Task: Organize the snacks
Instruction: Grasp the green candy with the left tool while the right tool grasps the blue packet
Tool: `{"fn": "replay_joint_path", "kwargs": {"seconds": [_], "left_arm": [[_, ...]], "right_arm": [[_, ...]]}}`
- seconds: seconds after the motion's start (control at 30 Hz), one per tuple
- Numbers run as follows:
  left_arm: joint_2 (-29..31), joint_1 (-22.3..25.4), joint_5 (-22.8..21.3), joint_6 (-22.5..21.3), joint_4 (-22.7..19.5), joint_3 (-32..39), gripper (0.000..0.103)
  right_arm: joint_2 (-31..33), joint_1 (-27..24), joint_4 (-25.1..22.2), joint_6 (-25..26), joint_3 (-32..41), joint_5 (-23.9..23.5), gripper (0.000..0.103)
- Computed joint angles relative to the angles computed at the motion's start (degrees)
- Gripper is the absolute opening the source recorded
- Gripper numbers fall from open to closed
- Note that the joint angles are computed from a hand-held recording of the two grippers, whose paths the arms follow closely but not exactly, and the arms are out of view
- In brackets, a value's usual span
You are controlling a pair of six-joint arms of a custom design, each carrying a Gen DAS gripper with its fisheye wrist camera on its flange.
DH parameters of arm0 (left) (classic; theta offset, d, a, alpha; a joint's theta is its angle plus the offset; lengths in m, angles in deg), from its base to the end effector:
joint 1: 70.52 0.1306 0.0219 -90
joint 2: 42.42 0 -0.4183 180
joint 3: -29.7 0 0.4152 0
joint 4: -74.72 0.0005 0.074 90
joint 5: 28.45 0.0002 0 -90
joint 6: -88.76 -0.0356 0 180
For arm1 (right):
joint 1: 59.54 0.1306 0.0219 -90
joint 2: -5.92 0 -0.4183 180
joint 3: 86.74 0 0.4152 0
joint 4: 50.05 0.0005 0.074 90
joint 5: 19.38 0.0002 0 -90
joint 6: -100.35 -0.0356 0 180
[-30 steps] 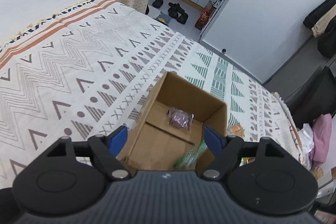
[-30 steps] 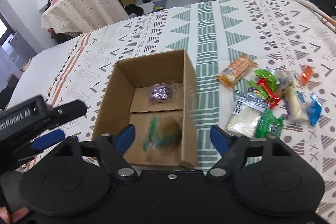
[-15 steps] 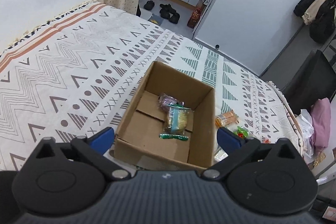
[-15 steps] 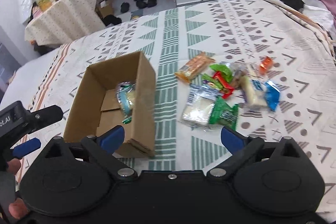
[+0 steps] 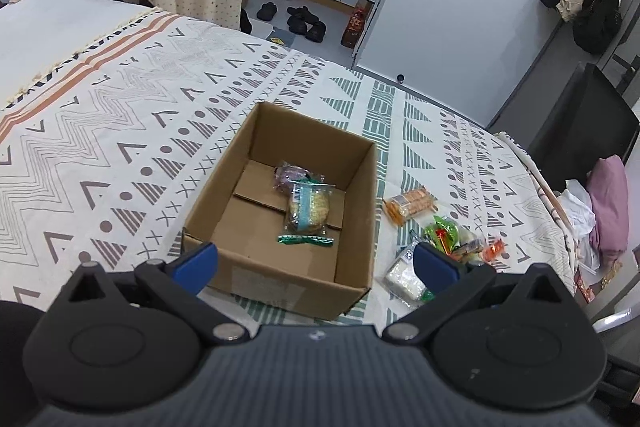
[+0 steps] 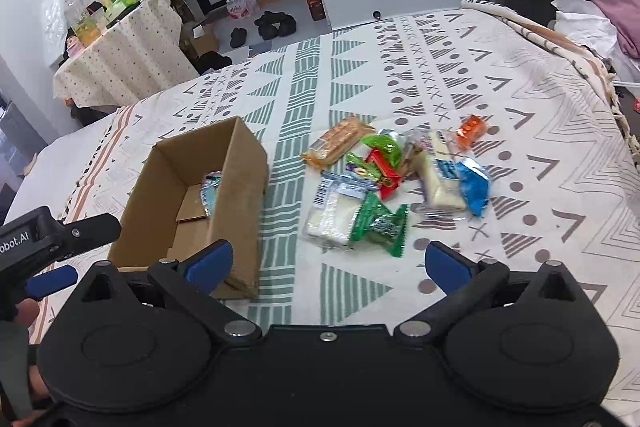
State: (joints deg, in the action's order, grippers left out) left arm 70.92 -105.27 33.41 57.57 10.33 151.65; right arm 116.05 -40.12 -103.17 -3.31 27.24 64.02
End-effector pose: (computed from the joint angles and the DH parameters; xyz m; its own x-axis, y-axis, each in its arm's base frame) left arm 0.5493 -0.3612 0.4896 -0.5954 -0.5050 -0.6249 -0.4338 0.8567 -0.2791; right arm 0.6131 0.2199 0.4682 -0.7892 -0.0295 -0.6135 -0.2209 0.9456 0.2387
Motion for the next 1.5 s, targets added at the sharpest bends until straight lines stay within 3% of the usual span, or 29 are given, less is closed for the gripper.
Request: {"fn": "replay_joint_path", "kwargs": {"seconds": [0.47,0.83,0.97,1.13,1.33,1.5], "left_arm": [[6.0,-1.7,1.5,-0.3,-3.5,8.7,0.103],[11.8,-2.6,1.6,-4.6,-2.7,16.1,0.102],[14.6,-2.3,3.4,-4.0,-4.1,20.0,0.097],[18.1,-2.2,5.0,-4.3,-4.9,24.6,0.087],[23.6,-1.9,8.1,-2.8,-7.4,31.8,0.076],[31.8,-1.9,9.0,-0.5,-14.4,45.0,0.073]], "right_arm": [[-1.5,-5.0,0.7,1.4,-2.5,-0.8,0.103],[0.4,-9.2,3.1,-9.3,-3.4,-7.2,0.103],[1.3,-9.8,4.4,-11.2,-3.5,-8.7,0.102],[2.7,-10.4,6.0,-11.8,-3.0,-8.8,0.092],[5.3,-11.1,6.1,-12.7,-0.9,-9.6,0.091],[7.5,-11.6,7.0,-13.7,1.1,-10.8,0.091]]}}
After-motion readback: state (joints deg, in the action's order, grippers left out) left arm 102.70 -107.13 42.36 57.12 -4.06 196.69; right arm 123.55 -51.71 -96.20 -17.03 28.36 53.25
